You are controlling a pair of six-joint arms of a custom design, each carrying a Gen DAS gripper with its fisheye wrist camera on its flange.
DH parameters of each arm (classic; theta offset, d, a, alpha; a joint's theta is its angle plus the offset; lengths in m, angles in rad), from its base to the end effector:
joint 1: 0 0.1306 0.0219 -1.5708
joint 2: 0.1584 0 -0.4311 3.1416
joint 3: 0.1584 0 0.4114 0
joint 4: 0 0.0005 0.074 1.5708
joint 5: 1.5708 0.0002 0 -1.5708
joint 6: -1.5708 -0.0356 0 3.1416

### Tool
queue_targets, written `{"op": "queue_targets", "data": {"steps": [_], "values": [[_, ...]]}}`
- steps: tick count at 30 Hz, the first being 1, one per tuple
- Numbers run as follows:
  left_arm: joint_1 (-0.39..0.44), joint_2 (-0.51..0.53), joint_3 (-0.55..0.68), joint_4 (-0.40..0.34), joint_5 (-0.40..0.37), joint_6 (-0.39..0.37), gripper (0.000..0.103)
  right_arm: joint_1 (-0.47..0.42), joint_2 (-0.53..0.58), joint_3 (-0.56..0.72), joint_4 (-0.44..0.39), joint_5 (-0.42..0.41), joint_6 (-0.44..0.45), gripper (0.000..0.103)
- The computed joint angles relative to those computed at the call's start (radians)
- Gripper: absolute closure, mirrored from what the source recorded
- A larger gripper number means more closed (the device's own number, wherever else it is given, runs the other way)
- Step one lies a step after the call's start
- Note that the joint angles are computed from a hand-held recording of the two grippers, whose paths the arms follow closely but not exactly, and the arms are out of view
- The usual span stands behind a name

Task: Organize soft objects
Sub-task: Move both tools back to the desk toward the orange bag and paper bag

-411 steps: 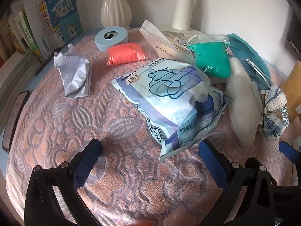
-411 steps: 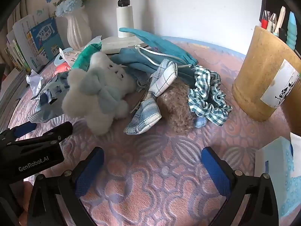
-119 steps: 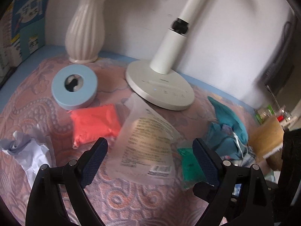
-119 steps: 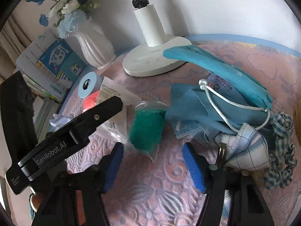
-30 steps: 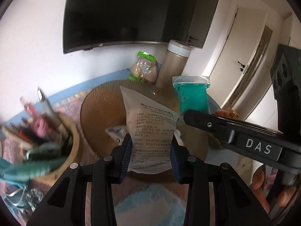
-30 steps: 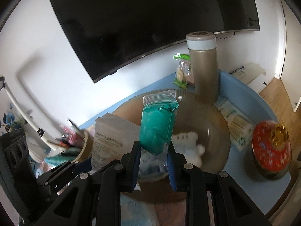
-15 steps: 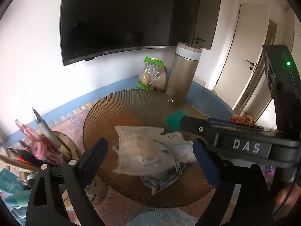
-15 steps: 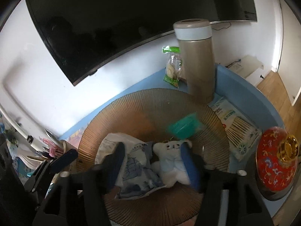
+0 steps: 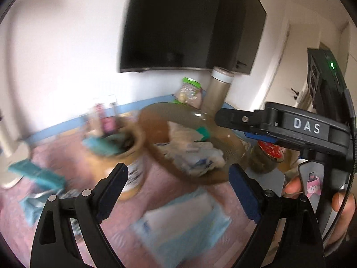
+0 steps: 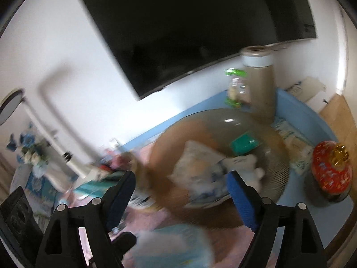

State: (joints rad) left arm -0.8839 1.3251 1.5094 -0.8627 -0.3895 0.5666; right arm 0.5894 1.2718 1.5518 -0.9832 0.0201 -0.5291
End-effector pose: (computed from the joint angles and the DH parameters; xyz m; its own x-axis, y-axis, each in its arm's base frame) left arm 0.3093 -0.3566 0.5682 -0.6191 -0.0282 -0.7848 0.2317 0.9483 -0.2169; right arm 0.3667 0.2438 0.6001 -0.7381 0.1135 -0.6650 -0.1974 0.9063 0.3738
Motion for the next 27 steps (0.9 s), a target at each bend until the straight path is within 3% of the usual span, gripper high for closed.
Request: {"op": "queue_targets", "data": {"steps": [4,8,12,19,22,27], "values": [[-0.009,-0.133,-0.131,0.03,-0.049,0.076,0.012,0.104,0.002,-0.001,0.003,0.019,-0.002,0.02],[-0.019,-0.227,-0.228,-0.018,-0.123,0.175,0.012,0.209,0.031,0.008,-0.005,-0.009,0.007,0.02],[-0.004,-0.33,-0.315,-0.117,-0.194,0.308,0.012,0.306,0.085,0.034,-0.034,-0.033,0.04,0.02],[0.027,-0.421,-0.372,-0.426,-0.329,0.508,0.012,0.409,0.189,0.082,-0.037,-0.047,0.076,0.02],[0.079,-0.435,-0.396,-0.495,-0.341,0.518,0.012,0.427,0.233,0.103,-0.041,-0.051,0.105,0.02],[0.189,-0.456,-0.424,-0.522,-0.307,0.423,0.012,0.456,0.297,0.127,-0.002,-0.029,0.192,0.02]]}}
